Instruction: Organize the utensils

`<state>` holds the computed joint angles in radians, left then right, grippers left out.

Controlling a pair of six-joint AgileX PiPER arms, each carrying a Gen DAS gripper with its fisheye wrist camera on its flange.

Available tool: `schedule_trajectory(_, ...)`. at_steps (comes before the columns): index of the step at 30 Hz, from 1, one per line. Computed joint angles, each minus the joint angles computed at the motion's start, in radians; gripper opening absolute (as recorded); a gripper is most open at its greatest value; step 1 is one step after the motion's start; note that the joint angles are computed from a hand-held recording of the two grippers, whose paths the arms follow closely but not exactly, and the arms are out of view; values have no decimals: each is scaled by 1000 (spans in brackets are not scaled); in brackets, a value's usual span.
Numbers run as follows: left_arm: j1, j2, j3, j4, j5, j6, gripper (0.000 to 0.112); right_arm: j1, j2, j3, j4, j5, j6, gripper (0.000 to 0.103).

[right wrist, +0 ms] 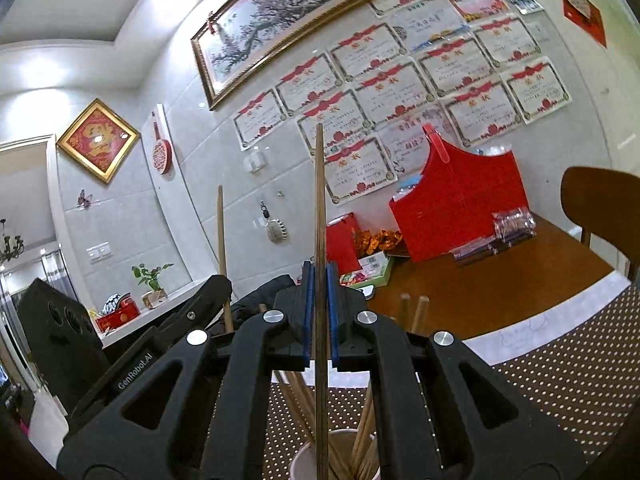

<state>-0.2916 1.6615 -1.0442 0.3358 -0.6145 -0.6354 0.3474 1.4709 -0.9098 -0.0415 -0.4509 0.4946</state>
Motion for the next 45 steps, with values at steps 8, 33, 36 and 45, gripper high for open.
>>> schedule_trajectory(8, -21, 55, -14, -94, -6, 113, 5, 40, 50, 0, 174, -74, -166, 6)
schedule_trajectory(33, -42, 93, 4, -90, 41, 218, 6, 80, 102, -19, 290, -18, -300, 11)
schedule_trajectory(36, -38, 73, 7, -80, 58, 225, 31, 78, 82, -3, 268, -32, -266, 78)
schedule_trajectory(45, -13, 5, 38, -88, 46, 212, 66, 126, -18, 58, 445, -137, -418, 97)
